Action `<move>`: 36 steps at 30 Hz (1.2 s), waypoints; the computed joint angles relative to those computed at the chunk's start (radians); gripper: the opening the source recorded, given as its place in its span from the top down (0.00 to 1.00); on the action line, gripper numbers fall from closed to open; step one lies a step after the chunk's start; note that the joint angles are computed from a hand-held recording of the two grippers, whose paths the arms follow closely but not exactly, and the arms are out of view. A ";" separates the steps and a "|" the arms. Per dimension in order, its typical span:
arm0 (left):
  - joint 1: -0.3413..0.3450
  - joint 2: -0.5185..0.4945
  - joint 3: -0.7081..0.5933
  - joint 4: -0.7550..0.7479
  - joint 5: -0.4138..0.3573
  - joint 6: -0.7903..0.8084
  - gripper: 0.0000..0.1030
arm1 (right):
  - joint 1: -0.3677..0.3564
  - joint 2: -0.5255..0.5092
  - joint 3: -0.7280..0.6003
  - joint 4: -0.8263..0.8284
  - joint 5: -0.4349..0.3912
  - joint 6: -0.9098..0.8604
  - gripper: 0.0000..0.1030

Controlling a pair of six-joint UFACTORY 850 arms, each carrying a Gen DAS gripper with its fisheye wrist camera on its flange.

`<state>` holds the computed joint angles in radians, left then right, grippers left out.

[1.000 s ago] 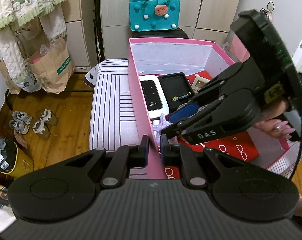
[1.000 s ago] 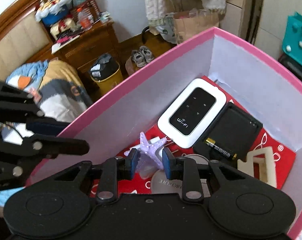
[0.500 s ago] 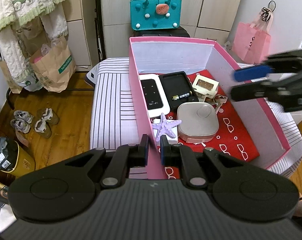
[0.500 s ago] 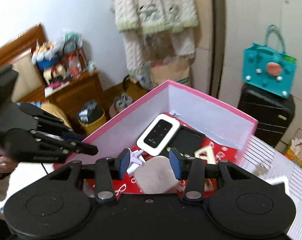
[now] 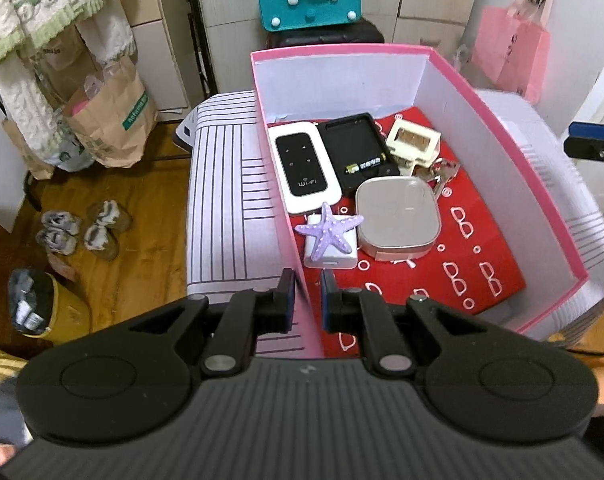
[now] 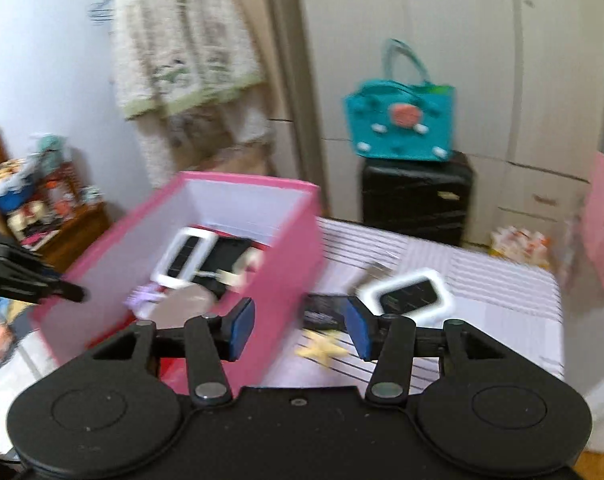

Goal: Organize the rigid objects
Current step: 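Carry the purple starfish into the box onto the charger cube, release, then return the right gripper to the table and grasp the yellow starfish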

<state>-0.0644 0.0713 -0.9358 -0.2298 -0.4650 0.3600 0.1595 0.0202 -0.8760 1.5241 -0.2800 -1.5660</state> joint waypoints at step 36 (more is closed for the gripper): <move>-0.099 -0.030 -0.042 0.399 -0.091 -0.403 0.89 | 0.035 -0.270 -0.083 0.201 -0.014 -0.483 0.56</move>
<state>-0.1629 0.0414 -0.9780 0.1689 -0.5560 -0.0431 0.1945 -0.2500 -0.9589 1.7247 -0.2941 -2.0490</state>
